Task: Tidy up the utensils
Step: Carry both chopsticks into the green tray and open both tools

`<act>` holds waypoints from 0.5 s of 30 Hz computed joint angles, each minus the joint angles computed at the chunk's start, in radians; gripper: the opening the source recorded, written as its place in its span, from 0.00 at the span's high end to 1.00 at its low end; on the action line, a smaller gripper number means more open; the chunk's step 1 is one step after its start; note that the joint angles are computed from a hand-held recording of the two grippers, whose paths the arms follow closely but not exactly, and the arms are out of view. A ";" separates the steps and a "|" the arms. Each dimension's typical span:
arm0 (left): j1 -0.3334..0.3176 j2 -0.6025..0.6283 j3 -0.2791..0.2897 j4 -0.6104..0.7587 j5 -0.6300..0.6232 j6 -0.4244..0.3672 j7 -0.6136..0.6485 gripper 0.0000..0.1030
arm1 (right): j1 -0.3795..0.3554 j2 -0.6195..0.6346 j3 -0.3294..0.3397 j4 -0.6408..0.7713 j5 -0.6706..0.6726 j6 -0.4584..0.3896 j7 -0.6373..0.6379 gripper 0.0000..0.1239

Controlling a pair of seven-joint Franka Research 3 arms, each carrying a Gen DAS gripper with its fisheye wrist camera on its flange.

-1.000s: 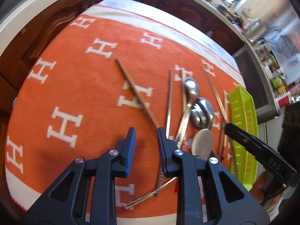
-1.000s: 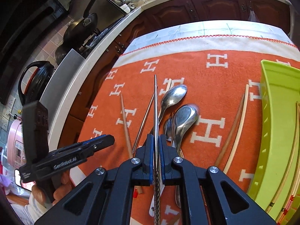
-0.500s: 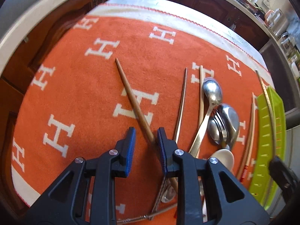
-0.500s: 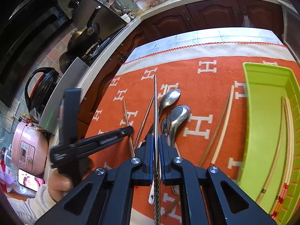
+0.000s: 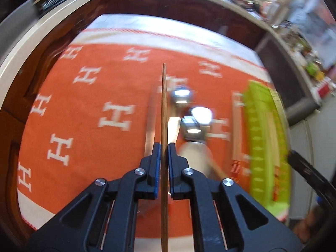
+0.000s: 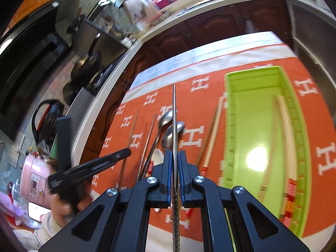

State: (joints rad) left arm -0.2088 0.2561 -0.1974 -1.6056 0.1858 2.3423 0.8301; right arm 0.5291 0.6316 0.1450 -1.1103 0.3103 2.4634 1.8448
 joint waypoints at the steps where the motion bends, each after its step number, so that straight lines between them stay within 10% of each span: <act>1: -0.003 0.001 -0.011 0.016 -0.010 0.004 0.024 0.96 | -0.004 -0.037 -0.008 -0.054 0.000 0.022 0.005 0.95; 15: -0.188 0.414 -0.059 0.726 -0.095 -0.220 0.243 0.96 | -0.047 -0.269 -0.089 -0.404 -0.136 0.124 0.182 0.95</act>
